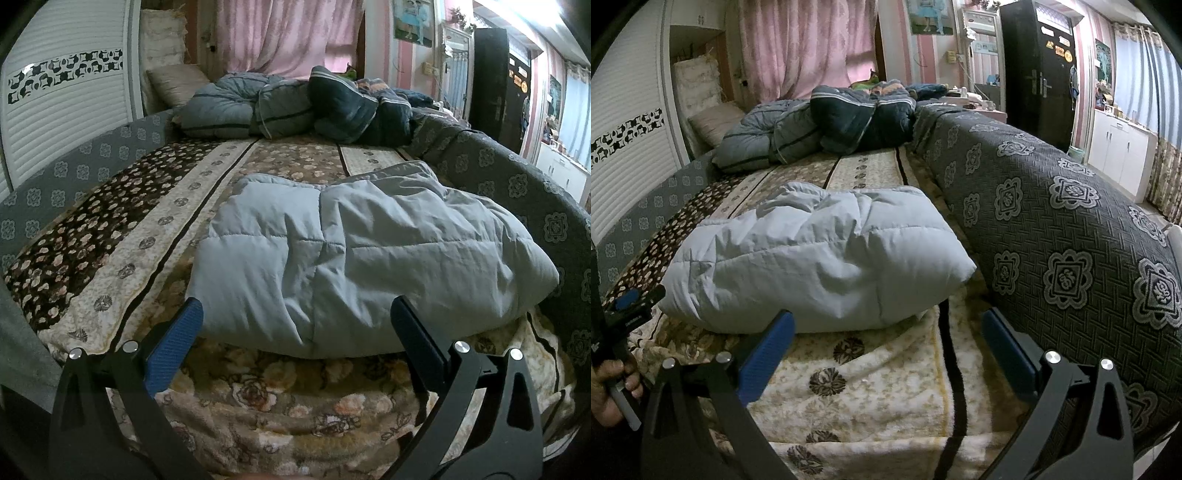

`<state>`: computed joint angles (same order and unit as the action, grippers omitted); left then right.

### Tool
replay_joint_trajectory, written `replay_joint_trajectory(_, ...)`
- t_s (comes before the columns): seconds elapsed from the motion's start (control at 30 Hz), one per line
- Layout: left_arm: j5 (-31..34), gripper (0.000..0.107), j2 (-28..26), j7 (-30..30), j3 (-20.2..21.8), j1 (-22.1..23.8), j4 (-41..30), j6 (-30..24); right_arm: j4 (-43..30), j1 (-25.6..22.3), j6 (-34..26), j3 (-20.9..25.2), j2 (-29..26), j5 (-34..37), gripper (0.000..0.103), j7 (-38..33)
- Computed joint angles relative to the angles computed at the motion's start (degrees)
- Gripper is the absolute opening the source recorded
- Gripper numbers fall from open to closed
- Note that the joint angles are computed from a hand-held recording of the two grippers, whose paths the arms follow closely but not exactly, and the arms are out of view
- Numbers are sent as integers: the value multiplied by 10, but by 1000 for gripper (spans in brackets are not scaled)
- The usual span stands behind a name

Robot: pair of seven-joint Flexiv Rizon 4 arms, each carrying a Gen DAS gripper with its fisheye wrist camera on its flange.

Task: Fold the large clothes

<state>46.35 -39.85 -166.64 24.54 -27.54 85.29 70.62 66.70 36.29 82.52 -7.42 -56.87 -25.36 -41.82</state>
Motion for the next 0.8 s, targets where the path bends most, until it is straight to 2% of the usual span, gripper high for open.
replay_joint_trajectory(0.8, -27, 100, -7, 21, -4, 5, 0, 13, 14, 0, 0, -6, 4, 0, 101, 1)
